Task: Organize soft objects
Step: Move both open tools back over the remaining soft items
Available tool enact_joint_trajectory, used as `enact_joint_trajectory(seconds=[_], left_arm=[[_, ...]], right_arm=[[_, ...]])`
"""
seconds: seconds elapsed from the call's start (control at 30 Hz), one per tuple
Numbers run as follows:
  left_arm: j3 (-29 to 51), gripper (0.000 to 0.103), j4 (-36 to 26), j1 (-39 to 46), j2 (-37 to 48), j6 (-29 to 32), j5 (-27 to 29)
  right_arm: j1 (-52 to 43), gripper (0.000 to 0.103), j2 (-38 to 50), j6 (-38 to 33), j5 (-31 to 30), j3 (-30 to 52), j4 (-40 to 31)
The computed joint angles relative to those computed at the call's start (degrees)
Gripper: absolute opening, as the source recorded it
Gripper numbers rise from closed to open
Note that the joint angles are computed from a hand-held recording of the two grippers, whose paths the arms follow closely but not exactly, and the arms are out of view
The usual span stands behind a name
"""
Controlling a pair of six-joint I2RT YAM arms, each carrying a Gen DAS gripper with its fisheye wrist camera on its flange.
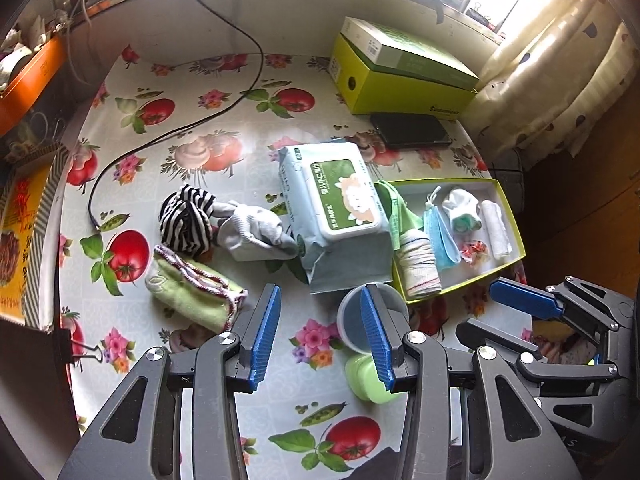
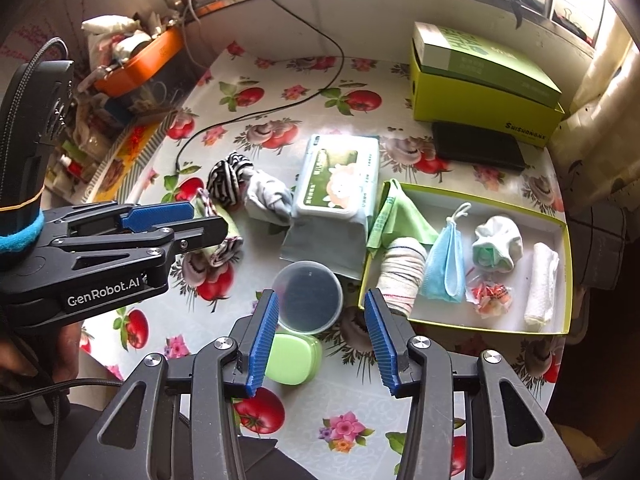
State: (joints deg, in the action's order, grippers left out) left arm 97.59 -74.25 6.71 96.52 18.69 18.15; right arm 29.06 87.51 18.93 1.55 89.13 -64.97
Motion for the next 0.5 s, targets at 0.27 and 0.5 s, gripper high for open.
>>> enact_joint_trajectory(seconds=[0.27, 0.5], left_arm=[[0.11, 0.043, -0.20, 0.82, 0.61, 0.00, 0.06], [0.25, 0.043, -0.23, 1.22, 1.08, 0.07, 0.09]], right_arm=[[0.52, 0.044, 0.94, 0.04, 0.07, 0.92, -0.38], [0.72, 0.044, 1.56, 0.02, -0.02, 1.46, -0.46]])
